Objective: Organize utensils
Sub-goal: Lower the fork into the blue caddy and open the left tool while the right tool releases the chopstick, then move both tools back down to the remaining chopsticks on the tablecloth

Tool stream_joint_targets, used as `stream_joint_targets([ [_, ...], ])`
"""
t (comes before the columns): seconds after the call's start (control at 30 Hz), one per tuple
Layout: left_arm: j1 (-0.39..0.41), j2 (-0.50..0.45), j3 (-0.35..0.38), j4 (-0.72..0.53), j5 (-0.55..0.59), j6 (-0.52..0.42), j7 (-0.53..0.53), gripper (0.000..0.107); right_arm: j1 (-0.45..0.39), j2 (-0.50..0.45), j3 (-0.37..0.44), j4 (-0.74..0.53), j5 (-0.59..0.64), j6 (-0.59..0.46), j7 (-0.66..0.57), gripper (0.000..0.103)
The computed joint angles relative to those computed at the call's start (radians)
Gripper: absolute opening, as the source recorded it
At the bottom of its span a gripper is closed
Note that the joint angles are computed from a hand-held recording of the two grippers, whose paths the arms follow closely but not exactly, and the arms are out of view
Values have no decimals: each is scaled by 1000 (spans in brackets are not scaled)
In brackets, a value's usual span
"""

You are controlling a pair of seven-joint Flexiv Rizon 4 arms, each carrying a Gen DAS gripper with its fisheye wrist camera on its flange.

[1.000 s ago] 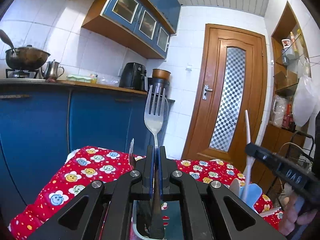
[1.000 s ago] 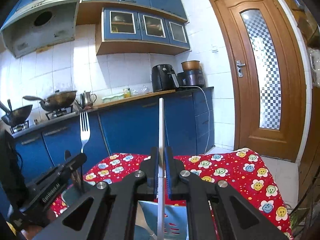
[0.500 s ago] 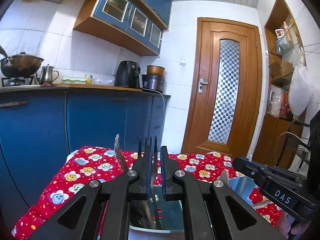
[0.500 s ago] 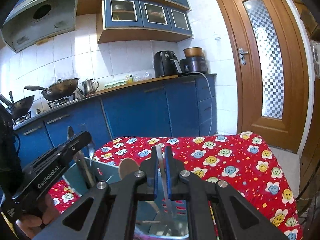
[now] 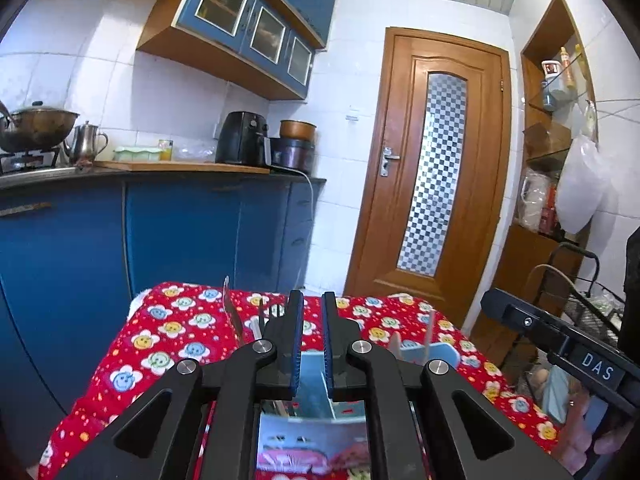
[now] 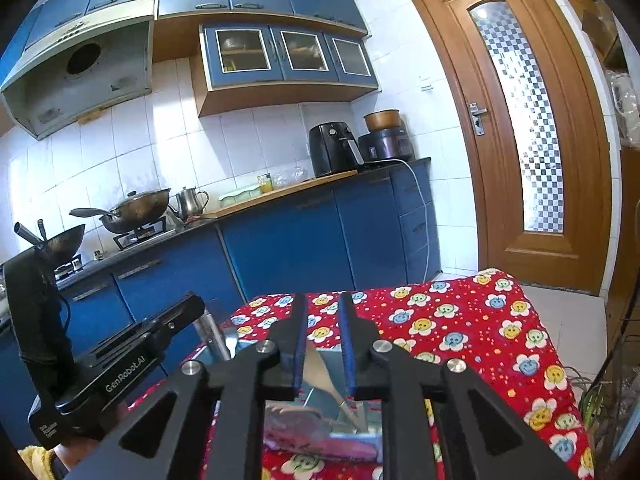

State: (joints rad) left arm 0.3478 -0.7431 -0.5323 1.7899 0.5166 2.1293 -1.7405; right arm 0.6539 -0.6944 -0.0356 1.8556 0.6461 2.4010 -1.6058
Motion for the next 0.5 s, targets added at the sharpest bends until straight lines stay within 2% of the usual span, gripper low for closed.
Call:
stream_joint_targets([
  [0.17,129,21,-147,73,44,-83,-21,9,16,46,23,51,29,-1,5,19],
  [0.37,196,75,-204,175,15,-77,18,9,71,96,12,93,124,-36,-46,20],
  [0.5,230,120,-211,242,9,-76,36,9,104,127,6,115,199,-77,-81,20],
])
